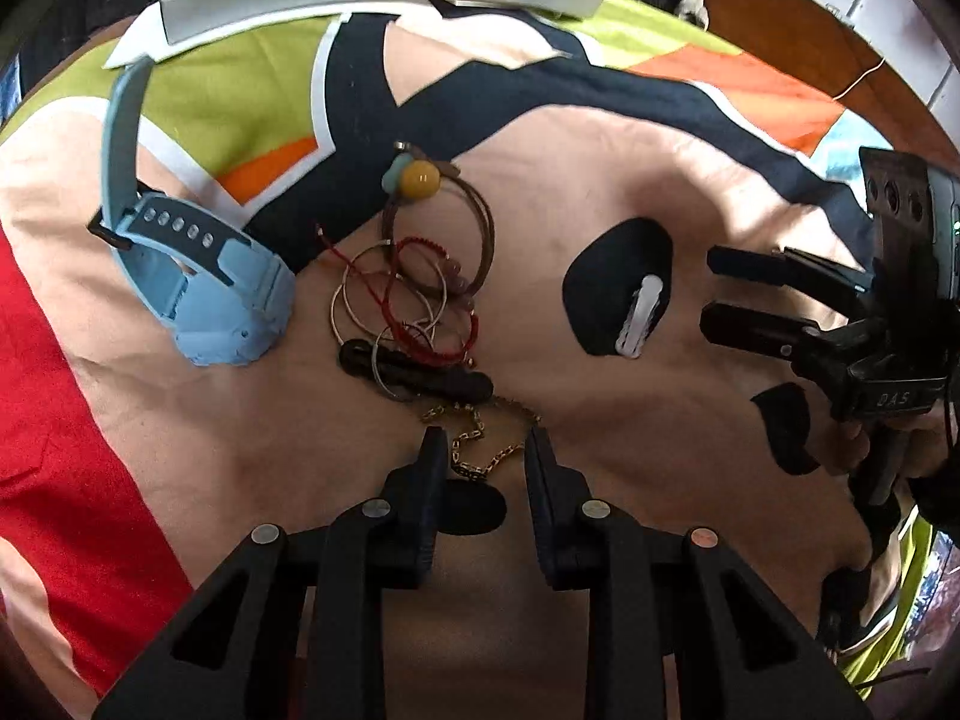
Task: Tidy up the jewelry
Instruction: 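Grasp the white hair clip with the right gripper while the left gripper grasps the gold chain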
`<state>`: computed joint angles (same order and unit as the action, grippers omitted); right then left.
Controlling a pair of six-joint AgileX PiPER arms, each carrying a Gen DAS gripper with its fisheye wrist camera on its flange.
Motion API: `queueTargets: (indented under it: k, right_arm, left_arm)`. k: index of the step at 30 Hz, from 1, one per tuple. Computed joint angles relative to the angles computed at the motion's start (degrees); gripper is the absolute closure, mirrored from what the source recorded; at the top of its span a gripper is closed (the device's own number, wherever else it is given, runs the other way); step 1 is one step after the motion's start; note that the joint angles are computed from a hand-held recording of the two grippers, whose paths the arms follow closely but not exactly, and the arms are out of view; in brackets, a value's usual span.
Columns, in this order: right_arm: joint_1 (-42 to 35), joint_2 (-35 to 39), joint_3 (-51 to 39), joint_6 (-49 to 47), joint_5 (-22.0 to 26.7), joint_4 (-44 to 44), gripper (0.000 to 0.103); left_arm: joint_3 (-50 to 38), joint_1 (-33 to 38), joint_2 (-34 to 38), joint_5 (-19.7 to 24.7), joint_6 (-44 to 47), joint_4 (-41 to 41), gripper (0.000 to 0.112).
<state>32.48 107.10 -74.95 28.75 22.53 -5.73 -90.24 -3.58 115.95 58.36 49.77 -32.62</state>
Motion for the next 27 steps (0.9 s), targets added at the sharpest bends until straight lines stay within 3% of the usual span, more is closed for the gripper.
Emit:
queueTargets:
  k: [13, 18, 19, 22, 27]
  right_arm:
    - [-0.9, 3.2, -2.9, -5.8, 2.2, 4.8, 0.022]
    - [-0.6, 4.2, -4.1, -7.1, 2.8, 5.0, 0.022]
    - [-0.4, 4.4, -4.3, -7.2, 2.9, 4.8, 0.022]
    - [-0.1, 5.3, -5.3, -8.3, 3.3, 5.1, 0.023]
    - [0.5, 7.9, -8.8, -6.8, 5.0, 3.0, 0.034]
  left_arm:
    - [-1.7, 0.0, 1.4, 2.1, 3.0, 3.4, 0.09]
    - [1.0, -1.3, -0.4, -2.0, 0.7, 6.7, 0.097]
    - [0.2, -1.6, -0.3, -0.7, -2.1, 8.8, 0.097]
    - [2.6, -0.6, -1.7, -2.7, -3.0, 7.3, 0.099]
    - [4.2, 2.2, -2.8, -2.5, -3.7, 4.2, 0.1]
